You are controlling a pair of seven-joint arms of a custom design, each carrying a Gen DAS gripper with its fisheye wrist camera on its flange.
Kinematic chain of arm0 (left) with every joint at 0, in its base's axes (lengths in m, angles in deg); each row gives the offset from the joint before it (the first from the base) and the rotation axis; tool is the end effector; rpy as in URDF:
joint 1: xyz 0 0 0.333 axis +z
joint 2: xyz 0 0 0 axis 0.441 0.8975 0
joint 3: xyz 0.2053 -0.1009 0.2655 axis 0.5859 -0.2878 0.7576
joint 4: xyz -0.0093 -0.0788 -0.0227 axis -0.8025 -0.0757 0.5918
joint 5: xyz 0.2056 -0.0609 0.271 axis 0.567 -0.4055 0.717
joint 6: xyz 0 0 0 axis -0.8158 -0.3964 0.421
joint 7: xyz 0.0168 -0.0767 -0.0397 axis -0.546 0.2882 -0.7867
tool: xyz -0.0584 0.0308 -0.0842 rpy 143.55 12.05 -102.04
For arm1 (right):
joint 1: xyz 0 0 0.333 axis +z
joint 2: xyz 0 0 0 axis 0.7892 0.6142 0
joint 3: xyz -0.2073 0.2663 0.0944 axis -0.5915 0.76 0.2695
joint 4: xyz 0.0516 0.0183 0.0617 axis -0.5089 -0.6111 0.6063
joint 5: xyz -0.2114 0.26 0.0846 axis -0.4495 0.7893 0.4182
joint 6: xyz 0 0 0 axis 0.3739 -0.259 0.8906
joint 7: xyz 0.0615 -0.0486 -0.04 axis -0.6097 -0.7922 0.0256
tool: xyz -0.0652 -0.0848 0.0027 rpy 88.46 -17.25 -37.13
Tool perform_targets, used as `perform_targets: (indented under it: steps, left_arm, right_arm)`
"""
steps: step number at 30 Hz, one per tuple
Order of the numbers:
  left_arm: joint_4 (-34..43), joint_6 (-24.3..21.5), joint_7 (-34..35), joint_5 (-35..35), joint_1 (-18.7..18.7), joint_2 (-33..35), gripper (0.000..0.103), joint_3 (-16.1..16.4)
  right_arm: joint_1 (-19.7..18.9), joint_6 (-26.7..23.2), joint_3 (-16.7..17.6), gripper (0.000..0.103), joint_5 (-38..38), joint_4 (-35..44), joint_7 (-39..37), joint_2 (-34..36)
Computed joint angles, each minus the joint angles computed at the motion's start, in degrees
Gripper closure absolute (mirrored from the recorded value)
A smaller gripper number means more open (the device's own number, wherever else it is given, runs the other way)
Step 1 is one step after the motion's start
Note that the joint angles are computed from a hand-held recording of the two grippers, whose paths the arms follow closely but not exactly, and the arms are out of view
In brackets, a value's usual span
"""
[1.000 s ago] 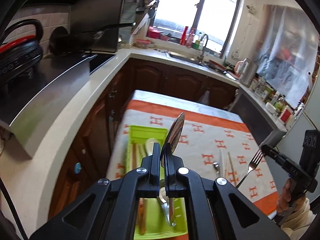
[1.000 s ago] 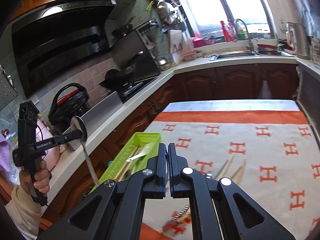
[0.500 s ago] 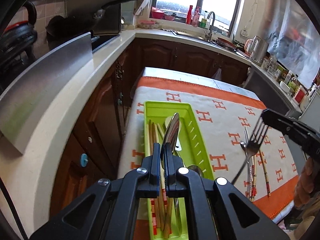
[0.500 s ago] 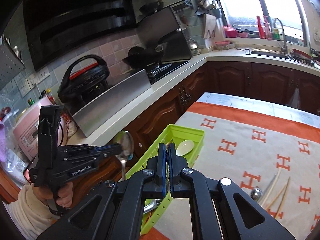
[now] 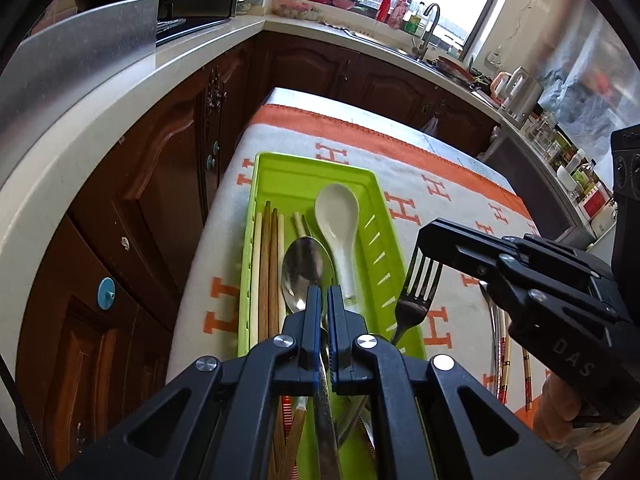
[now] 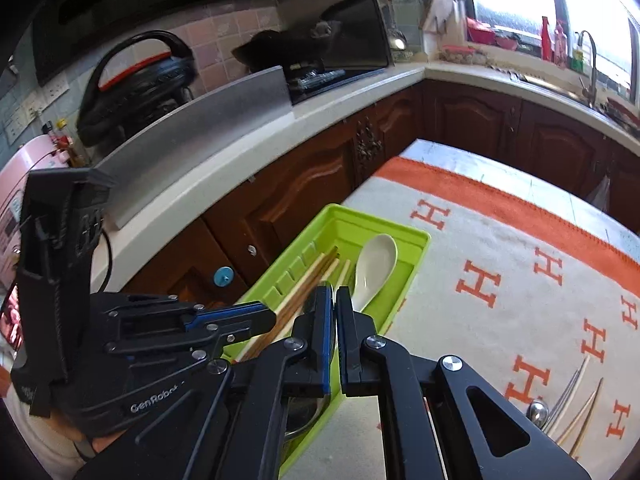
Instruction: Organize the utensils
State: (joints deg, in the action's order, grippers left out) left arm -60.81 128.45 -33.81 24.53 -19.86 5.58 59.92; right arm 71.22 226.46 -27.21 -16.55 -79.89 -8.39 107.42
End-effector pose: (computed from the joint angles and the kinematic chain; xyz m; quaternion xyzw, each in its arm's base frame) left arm 0.5096 -0.5814 0.3897 -0.7715 0.5377 -0.2970 0.1657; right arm 0.6349 0.3135 0.4076 -0.8609 0.3475 -0.0512 0.3682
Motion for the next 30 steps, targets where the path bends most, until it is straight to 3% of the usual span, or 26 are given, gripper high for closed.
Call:
perform_targets:
  steps: [3, 7, 11, 15, 23, 30]
  left_arm:
    - [-1.0, 0.3, -1.2, 0.1, 0.1, -0.5, 0.102, 0.2]
    - [-3.9, -0.7, -4.2, 0.6, 0.0, -2.9, 0.101, 0.4]
    - [-7.0, -2.4, -7.7, 1.1, 0.0, -5.7, 0.098, -0.4]
    - [-7.9, -6.9, -8.6, 0.3, -0.1, -7.2, 0.096, -2.0]
    - [-6.5, -12.0, -7.6, -0.3, -0.6, -7.6, 0.093, -4.1]
    - [-0.4, -14.9, -4.1, -0.9, -2.7, -5.0, 0.088, -4.1]
  right_arm:
    - [0.5, -2.1, -1.7, 0.096, -1.8, 3.0, 3.8, 2.4]
    - [-0.9, -3.1, -1.3, 0.082, -1.3, 4.7, 5.7, 3.7]
    - [-2.0, -3.8, -1.2, 0.081, -0.7, 5.6, 6.9, 4.3]
    - [-2.9, -4.5, -1.1, 0.081, -0.3, 5.3, 7.3, 4.1]
    - [-6.1, -4.4, -0.8, 0.081, 4.2, -3.0, 4.0, -1.9]
    - [-9.3, -4.4, -1.5, 0.081, 11.2, -11.9, -1.7, -8.7]
